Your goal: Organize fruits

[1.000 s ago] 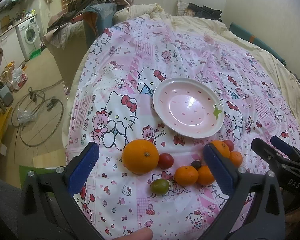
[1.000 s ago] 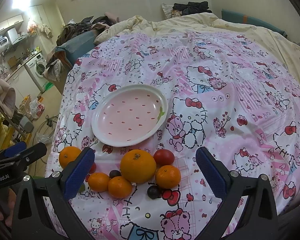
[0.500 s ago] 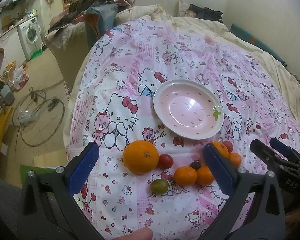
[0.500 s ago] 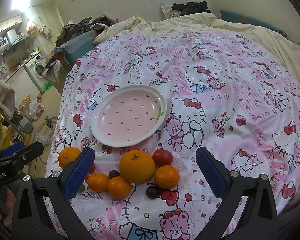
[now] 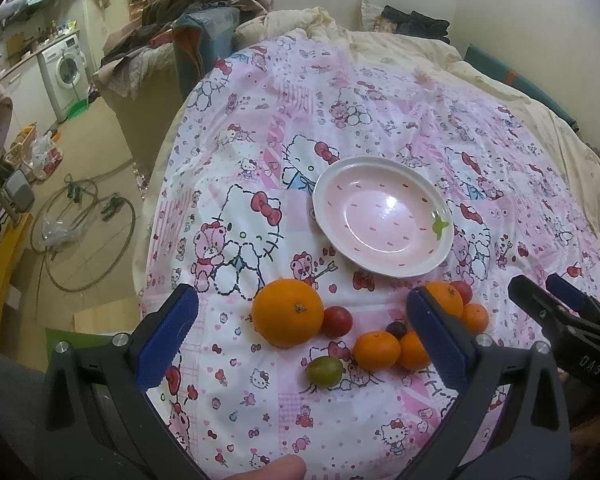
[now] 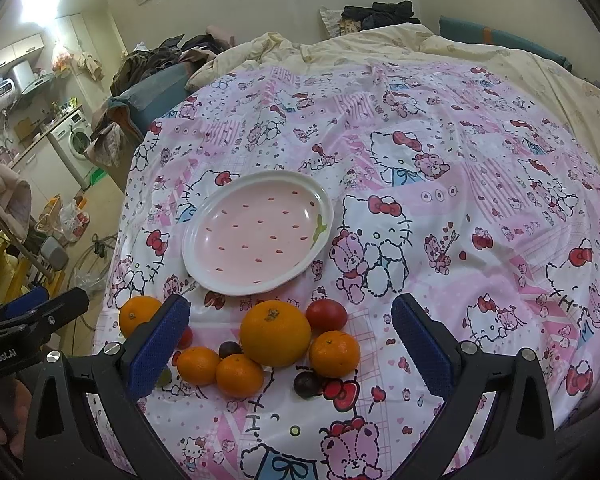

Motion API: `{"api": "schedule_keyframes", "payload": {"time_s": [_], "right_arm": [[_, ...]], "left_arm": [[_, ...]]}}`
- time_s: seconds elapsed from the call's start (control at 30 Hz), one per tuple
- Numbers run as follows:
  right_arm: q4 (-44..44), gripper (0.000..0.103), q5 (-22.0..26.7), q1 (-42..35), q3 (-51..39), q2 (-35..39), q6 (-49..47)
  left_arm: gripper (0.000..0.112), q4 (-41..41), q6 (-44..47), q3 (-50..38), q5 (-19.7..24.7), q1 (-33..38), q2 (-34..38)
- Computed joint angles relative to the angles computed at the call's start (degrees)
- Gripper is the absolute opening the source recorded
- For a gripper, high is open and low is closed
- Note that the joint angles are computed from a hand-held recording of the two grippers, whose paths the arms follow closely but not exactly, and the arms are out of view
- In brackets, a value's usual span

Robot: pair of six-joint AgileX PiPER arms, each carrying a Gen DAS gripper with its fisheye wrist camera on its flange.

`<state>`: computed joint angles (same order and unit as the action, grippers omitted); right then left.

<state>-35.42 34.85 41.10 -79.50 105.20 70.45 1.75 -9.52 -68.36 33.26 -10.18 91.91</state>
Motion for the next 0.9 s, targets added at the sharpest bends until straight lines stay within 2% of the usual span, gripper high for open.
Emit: {"api": "schedule_keyframes", "payload": {"time_s": [0.8, 0.87, 0.9], "right_arm": [[0.8, 0.103, -0.3, 0.0, 0.1, 0.0, 0.1], [1.3, 0.103, -0.4, -0.2, 0.1, 0.0, -0.2], [1.1, 0.103, -0.2, -0.3, 0.2, -0.1, 0.1]], "left_arm": [[0.103, -1.1, 0.2, -1.3, 2.0, 0.7, 0.6], [0.103, -1.2, 0.3, -2.5, 3.1, 1.3, 1.5], [0.103, -0.7, -0.4, -4.4, 5.1, 1.8, 2.7]]}}
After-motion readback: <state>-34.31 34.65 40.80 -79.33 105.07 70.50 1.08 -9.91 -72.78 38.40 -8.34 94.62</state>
